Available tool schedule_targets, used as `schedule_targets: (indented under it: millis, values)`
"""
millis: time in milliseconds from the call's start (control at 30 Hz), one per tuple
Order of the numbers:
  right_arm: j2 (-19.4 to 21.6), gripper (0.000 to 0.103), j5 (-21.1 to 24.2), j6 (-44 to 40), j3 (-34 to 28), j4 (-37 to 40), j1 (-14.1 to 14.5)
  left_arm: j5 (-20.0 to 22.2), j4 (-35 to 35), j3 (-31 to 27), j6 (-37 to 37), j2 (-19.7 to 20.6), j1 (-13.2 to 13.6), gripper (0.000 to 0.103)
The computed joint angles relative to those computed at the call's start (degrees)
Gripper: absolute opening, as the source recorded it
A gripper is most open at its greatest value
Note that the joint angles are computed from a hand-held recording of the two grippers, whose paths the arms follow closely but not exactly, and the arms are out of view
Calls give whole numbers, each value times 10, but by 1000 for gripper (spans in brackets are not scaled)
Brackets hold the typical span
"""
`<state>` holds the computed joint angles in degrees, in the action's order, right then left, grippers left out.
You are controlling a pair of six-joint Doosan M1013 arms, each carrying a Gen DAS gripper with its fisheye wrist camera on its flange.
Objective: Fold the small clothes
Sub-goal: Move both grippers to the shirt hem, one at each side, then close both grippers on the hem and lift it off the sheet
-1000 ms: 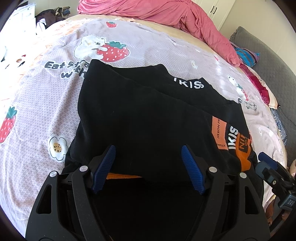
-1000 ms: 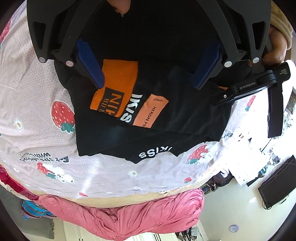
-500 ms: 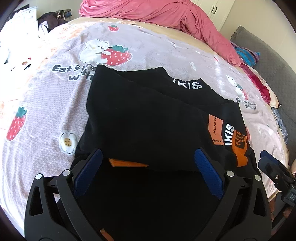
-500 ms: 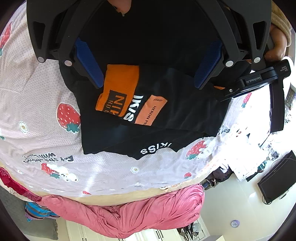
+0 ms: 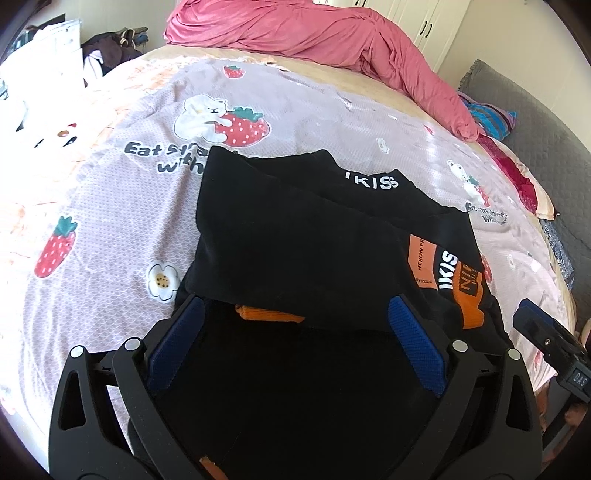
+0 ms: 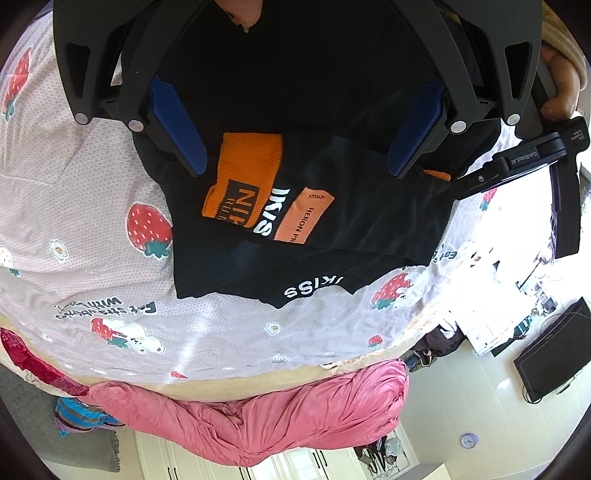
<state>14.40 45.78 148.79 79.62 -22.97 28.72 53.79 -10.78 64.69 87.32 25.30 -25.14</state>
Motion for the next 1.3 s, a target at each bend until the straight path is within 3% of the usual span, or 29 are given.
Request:
schedule_targets:
  millis: [800,1300]
  values:
    - [-27,98,9,37,24,-44,23,-24,31,75,-37,-56,29,94]
    - [-46,98,20,60,54,-58,37,-22,46,110,-43,-79,32,94]
